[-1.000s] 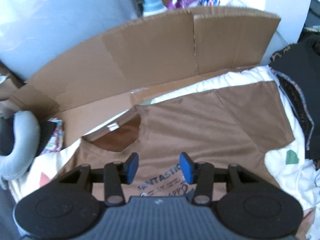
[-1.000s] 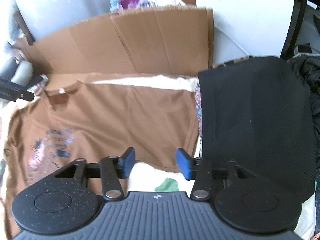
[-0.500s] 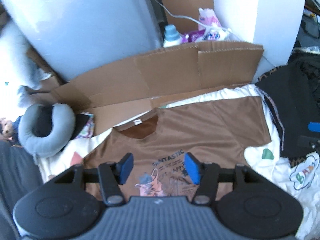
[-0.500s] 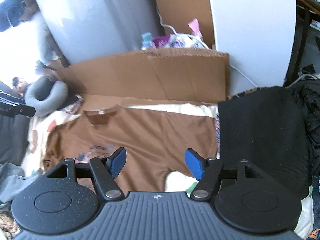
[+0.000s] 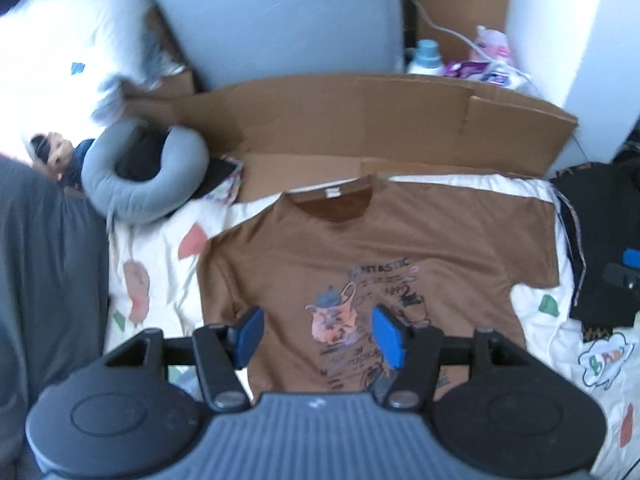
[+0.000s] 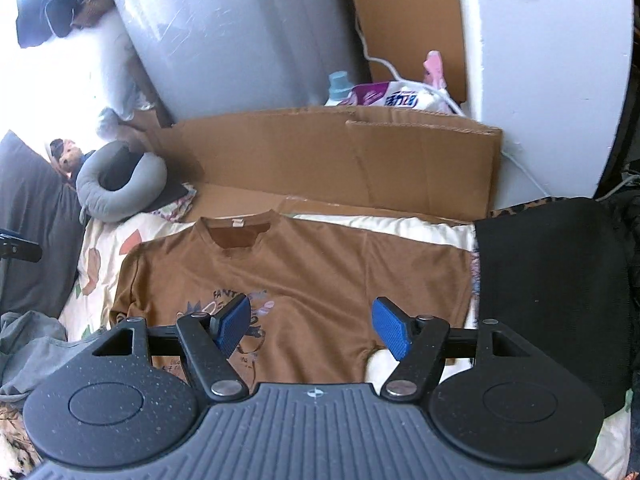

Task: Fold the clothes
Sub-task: 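Lift both grippers away from the folded shirt, then move the open left gripper down to the brown shirt's side edge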

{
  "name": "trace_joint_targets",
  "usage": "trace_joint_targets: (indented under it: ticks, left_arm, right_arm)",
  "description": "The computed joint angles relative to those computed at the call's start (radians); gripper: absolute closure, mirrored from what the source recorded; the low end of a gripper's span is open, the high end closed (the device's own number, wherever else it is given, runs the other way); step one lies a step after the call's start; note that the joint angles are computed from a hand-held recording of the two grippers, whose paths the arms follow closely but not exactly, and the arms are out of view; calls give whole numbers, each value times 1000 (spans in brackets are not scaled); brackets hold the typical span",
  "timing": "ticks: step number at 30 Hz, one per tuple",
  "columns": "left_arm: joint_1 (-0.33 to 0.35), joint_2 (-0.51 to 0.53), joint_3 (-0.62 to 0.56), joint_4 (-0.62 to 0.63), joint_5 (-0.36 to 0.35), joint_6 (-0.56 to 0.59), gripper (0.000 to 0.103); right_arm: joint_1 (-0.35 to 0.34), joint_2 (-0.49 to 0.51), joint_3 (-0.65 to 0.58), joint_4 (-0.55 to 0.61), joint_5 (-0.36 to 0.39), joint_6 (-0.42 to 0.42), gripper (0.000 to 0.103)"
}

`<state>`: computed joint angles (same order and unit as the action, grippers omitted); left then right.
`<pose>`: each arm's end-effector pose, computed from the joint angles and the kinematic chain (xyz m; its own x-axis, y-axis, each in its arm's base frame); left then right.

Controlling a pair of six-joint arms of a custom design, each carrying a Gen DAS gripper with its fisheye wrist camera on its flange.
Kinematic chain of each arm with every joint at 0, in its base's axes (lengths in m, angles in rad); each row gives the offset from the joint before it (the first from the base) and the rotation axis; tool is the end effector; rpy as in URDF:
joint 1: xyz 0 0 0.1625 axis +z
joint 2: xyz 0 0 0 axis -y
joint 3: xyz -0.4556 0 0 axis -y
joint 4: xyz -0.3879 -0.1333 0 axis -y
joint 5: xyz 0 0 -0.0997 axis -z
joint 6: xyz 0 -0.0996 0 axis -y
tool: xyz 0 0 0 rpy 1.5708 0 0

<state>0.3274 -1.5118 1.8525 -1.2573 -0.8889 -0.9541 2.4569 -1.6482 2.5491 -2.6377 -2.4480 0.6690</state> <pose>-0.3389 -0.3222 0.3657 -0.5473 0.2883 -0.7857 0.5271 0.8479 -0.0561 0.2795 -0.1550 0.2663 -0.8682 0.0614 0.4924 -0.2875 0.7466 -0.6000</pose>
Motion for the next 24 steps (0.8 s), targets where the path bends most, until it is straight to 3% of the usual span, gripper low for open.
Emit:
trace_joint_targets:
  ticks: [9, 17, 24]
  left_arm:
    - [40, -116, 51, 12, 10, -23, 40]
    - [79, -217, 120, 50, 74, -53, 40]
    - [129, -308, 196, 53, 152, -48, 36]
  right_arm:
    - [-30, 132, -8, -148, 41, -69, 29]
    - [-59, 235, -13, -289, 75, -159, 29]
    - [-90, 361, -8, -437, 124, -289, 29]
